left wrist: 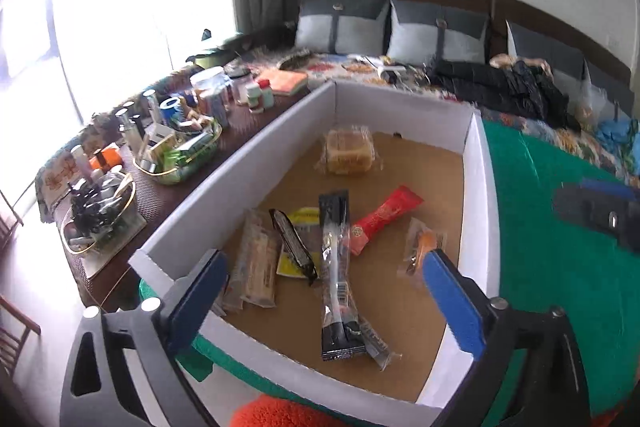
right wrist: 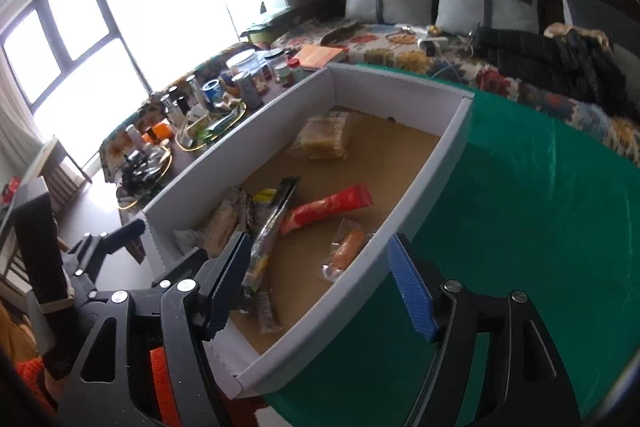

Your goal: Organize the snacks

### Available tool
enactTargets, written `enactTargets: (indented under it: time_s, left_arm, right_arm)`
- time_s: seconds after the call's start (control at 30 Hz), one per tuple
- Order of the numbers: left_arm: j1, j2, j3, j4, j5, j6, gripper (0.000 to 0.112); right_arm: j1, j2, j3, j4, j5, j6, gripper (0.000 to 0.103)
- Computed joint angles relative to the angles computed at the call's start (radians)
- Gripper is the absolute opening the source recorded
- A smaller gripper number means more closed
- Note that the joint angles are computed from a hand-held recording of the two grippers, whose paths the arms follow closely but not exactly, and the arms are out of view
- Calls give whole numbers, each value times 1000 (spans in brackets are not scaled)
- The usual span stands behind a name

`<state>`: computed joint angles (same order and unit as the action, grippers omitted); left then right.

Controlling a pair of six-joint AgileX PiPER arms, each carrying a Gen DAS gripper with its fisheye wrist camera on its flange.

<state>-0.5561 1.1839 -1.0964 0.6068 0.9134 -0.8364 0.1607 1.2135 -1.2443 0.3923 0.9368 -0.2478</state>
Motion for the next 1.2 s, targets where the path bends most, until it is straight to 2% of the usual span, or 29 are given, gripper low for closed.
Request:
enactTargets:
  time_s: [0.07,0.13,0.2,0.3,0.33,0.47,0.53,0.73,0.87,1.03,1.13,1.2]
  left_arm:
    - [-27,-30,-1,42,25,-76,103]
    - [-14,-48,-5,26,14,-83,103]
    - [45,-77,4,-49,-33,-59,103]
    - [180,-120,31,-250,-125,55,103]
    - [207,-118,28,-268,-120,68,103]
    - [133,-63,-27,-83,32,17,103]
    - [111,-50,-41,-46,81,27,103]
    - [94,-42,-60,-38,142,63,103]
    - [40,-23,-72,43,211,33,103]
    - [56,-44,-83,31,210,43,103]
    - [44,-11,-125,79,281,38,103]
    - [49,-17,-130,87,277,42,103]
  right_arm:
    - [14,-26,3,-55,-5,35,80]
    - [43,-64,29,-126,-25,92,81]
    - [68,-83,43,-167,-37,128,82]
    - [105,-72,39,-209,-23,162,84]
    - [119,-66,37,-225,-24,175,84]
    - [167,-51,29,-270,-34,228,84]
    - [190,-45,26,-290,-37,248,84]
    - [263,-38,24,-359,-46,293,84]
    - [288,-30,24,-383,-51,309,84]
    - [297,-21,15,-398,-46,321,84]
    - [316,-9,-3,-431,-27,348,84]
    - [330,-3,-14,-450,-15,367,84]
